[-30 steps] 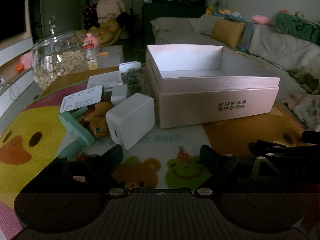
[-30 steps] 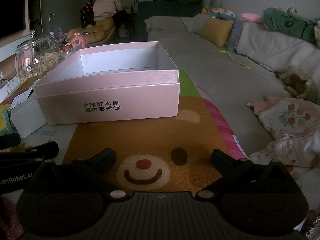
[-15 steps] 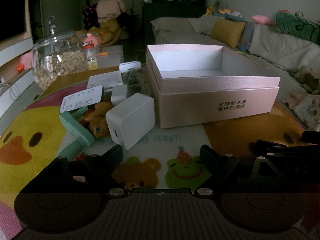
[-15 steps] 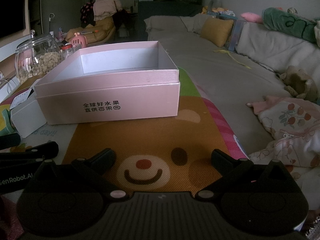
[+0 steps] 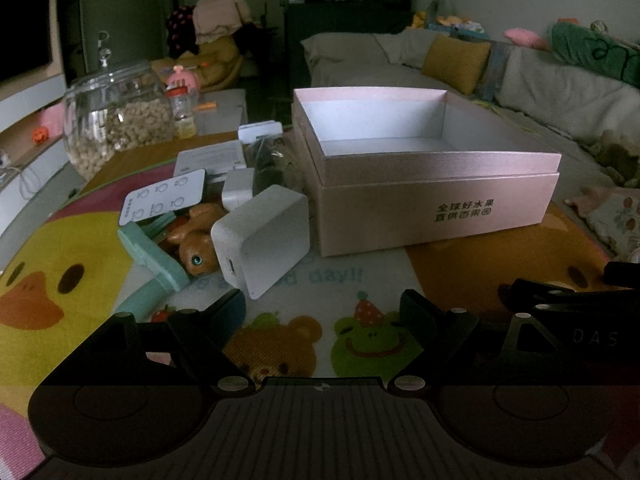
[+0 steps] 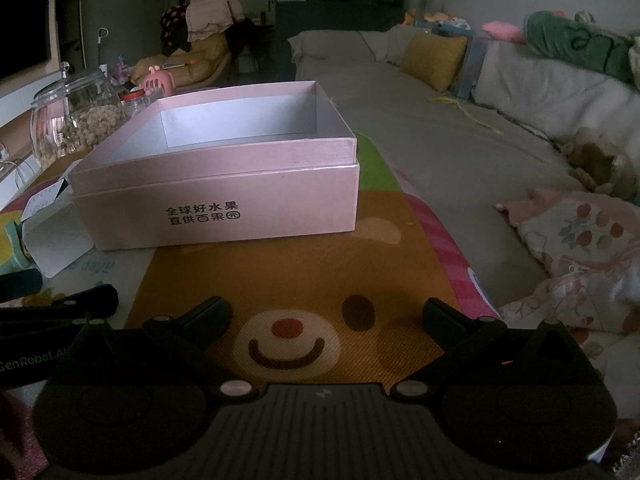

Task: Organize rigid objects

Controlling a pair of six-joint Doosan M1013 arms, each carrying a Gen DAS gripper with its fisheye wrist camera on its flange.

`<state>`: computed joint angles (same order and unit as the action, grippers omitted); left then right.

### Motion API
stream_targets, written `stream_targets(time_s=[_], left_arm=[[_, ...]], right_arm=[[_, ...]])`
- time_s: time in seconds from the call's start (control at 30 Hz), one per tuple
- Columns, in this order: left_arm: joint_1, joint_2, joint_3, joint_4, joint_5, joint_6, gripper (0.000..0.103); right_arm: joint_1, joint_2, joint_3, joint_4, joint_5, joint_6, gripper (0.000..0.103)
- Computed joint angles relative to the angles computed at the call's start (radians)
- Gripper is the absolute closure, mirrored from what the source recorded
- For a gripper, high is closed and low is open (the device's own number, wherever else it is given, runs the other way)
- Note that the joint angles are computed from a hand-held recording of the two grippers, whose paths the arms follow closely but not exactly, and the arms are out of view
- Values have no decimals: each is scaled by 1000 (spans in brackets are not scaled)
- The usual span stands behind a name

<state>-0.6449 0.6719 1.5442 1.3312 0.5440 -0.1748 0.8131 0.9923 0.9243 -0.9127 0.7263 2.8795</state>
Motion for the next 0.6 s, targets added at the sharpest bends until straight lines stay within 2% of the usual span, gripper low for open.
stream_targets(time_s=[0.27,0.33,0.4,0.43,0.5,0.6], left_arm=[[-1,-1,1,-1,3,2,13],[-1,-1,2,-2,1,-1,13],[2,-6,4,-20,-14,-1,15],[4,-13,10,-43,-29,14,15],[8,-34,26,-111,-64,89,16],[29,-85,69,-295,-170,280,19]], right_arm=[[-3,-4,3,12,-9,-4,0],[-6,-4,-9,64,-2,-58,0],[-16,-3,-39,190,23,-185,0],[-19,-2,-51,234,39,-219,0],[-22,16,-113,326,122,-275,0],[-25,53,-214,422,244,-335,0]])
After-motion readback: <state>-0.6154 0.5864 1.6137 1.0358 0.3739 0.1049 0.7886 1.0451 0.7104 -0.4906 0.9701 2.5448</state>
